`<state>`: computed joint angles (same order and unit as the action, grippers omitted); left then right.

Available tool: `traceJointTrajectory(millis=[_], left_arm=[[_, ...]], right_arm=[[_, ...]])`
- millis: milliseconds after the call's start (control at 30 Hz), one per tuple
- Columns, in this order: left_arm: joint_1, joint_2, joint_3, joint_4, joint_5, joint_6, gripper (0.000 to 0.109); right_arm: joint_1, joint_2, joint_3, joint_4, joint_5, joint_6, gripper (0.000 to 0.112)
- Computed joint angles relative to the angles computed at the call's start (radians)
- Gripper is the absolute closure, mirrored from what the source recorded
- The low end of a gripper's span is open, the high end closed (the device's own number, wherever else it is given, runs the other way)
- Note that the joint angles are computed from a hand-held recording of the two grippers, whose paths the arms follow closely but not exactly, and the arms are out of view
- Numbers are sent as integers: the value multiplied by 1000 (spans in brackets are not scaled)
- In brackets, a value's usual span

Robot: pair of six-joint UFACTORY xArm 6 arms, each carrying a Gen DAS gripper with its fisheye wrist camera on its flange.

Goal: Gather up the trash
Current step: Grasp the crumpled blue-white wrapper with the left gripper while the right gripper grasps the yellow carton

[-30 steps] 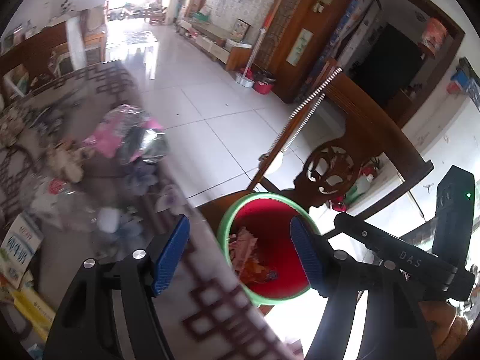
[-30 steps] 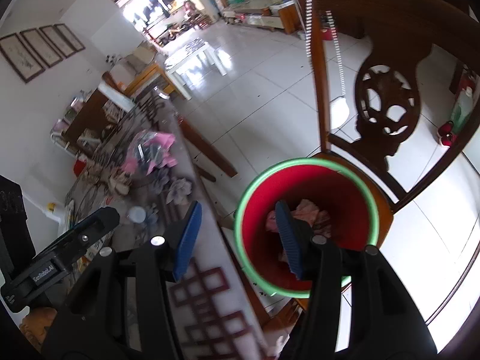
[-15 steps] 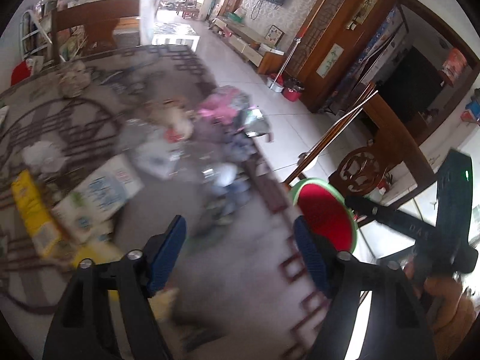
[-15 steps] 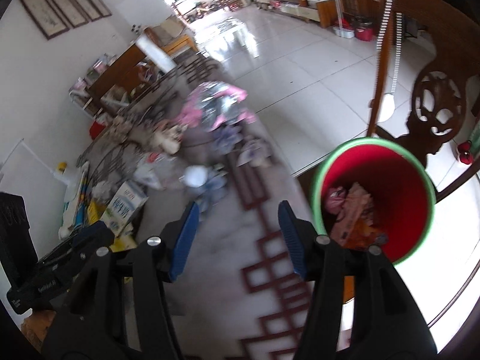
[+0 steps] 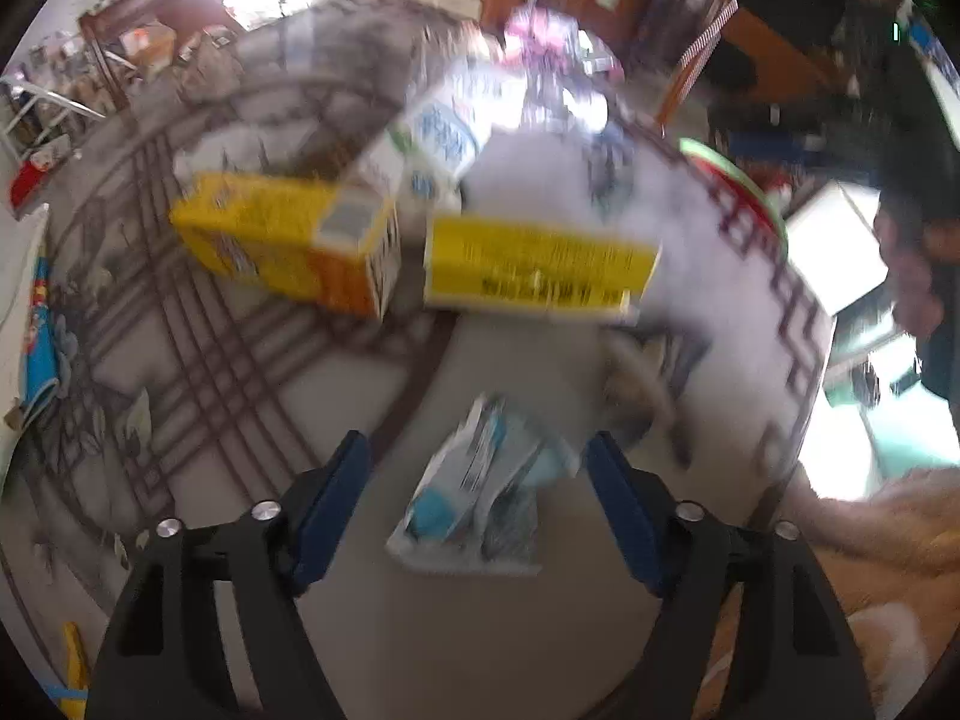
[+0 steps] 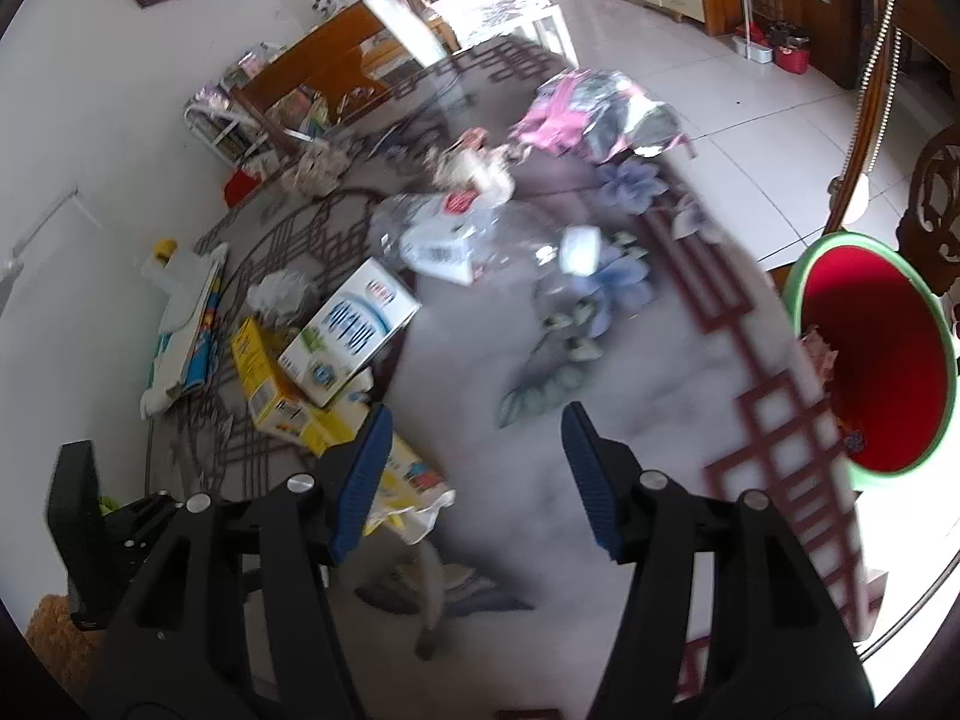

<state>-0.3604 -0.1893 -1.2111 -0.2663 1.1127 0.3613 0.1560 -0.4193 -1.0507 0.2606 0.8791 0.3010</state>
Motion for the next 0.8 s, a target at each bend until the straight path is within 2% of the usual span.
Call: traceJointTrajectory(millis=[100,200,233,300,367,400,467,633,700,800], left_arm=[[3,7,14,-25,14,50,45],[-5,22,18,-41,20,79,52],[-5,24,23,-45,24,88,59],[-6,39,18,-50,37,92,65],[2,38,23,-79,42,104,75],[5,38,23,-90,42,106,83],[11,31,27,-100,27,98,89],[58,12,35,-157,-69,-19,93],[71,-2,46,-141,-141,-118,93],[93,-11,50,-140,-201,-205,92]], right_arm=[[34,5,-6,-31,8,33,52],[56,14,-19,-52,24,52,51],[63,19,-24,-57,28,56,51],[76,29,-35,-70,38,63,51],[83,38,-45,-75,45,62,51],[88,47,-54,-78,50,60,51],[97,72,-77,-74,64,44,51],[110,182,-183,-25,132,-84,51],[120,267,-276,-24,190,-165,51],[124,385,-404,-10,272,-263,52]])
